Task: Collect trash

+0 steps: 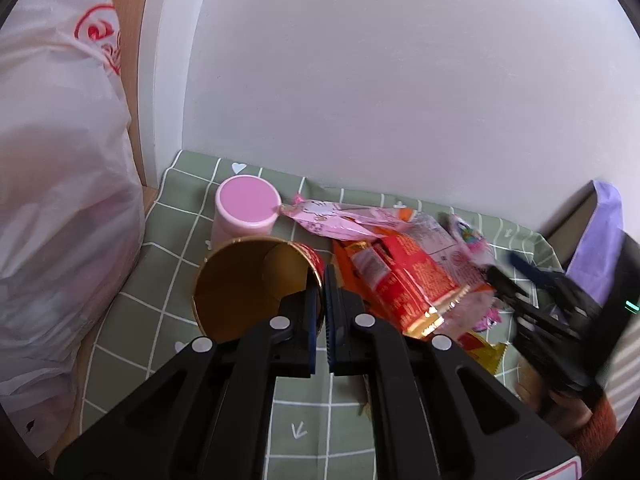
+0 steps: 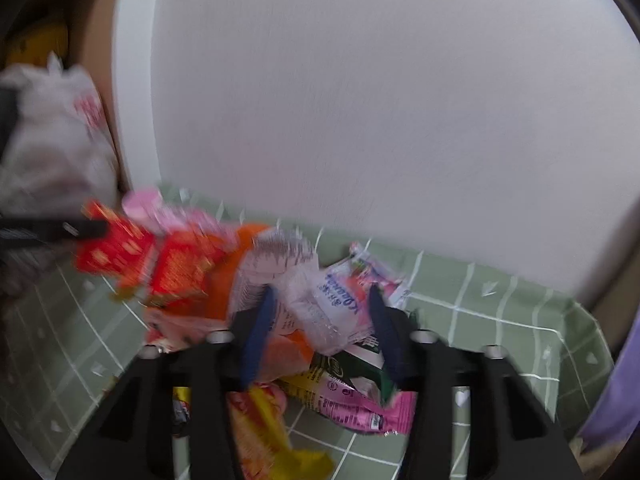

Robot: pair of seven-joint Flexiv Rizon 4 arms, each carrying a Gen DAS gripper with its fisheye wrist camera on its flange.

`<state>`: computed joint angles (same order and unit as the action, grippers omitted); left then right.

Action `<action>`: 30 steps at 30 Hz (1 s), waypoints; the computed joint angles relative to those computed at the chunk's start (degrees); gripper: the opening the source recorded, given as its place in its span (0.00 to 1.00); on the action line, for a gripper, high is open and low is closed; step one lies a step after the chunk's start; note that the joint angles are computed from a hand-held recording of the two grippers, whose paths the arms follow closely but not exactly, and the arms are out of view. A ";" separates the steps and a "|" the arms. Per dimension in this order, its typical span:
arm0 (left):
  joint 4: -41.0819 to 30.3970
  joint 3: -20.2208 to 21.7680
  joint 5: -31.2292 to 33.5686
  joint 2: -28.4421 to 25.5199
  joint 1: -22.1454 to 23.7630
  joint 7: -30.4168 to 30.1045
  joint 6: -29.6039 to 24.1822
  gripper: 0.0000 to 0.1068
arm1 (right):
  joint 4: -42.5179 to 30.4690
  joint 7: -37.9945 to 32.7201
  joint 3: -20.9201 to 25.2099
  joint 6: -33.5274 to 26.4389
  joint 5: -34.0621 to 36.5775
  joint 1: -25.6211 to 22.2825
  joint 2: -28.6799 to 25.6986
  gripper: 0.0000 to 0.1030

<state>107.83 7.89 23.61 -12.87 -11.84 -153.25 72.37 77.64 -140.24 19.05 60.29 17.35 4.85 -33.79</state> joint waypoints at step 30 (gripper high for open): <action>2.87 -3.52 5.32 5.34 1.30 -1.60 -1.81 0.03 | -15.87 12.12 0.36 -18.14 13.93 -4.77 -4.27 0.05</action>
